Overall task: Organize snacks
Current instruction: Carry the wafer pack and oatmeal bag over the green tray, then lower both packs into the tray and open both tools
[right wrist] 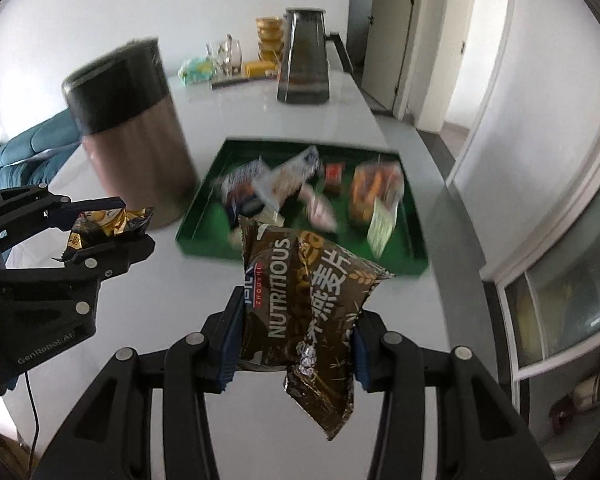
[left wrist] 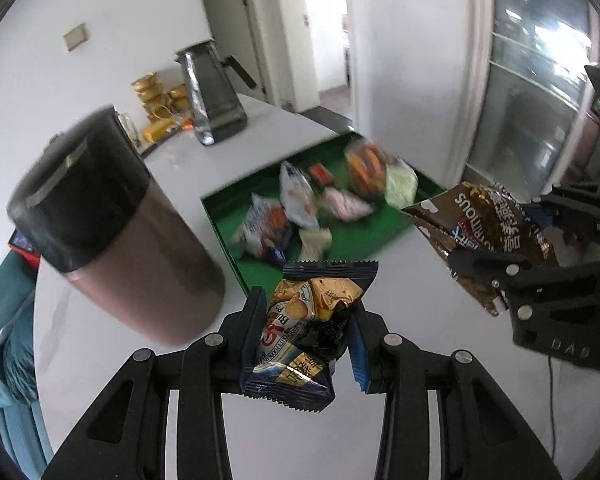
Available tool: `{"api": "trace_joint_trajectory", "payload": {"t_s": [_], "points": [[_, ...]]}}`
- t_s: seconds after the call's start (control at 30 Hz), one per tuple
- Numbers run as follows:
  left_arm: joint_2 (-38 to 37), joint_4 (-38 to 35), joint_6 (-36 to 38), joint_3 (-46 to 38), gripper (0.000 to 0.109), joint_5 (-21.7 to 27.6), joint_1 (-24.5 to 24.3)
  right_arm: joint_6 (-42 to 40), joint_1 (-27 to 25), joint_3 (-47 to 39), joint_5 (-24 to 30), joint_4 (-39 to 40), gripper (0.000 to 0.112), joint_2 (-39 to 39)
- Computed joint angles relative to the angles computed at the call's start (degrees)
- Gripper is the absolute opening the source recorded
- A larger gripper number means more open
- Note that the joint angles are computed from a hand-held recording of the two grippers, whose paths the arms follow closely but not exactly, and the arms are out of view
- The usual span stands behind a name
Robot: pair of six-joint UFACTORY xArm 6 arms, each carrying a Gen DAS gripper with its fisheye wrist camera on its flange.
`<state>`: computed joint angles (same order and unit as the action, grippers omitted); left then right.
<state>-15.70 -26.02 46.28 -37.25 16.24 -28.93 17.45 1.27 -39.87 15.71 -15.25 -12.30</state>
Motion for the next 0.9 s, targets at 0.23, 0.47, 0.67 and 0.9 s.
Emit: {"api": "trace_joint_trajectory", "payload": {"t_s": [0.23,0.47,0.67,0.9], "points": [[9.61,11.65,-16.87,-10.01,0.034,-4.05,-0.36,-13.14,-1.14,-11.3,-4.46,9.45,0.0,11.0],[21.18,22.83,-33.04,-21.13,0.034,-5.19,0.89,-26.64,-2.63,-23.61,-5.55,21.83,0.0,22.88],[33.38,32.72,-46.65,-33.76,0.035,-1.91,1.9,-31.04,-3.85,-36.42,-1.68,24.52,0.0,34.07],[44.52,45.98,-58.38,-44.24,0.035,0.63,1.53,-27.51,-4.99,-47.65,3.31,20.13,0.0,45.36]]}}
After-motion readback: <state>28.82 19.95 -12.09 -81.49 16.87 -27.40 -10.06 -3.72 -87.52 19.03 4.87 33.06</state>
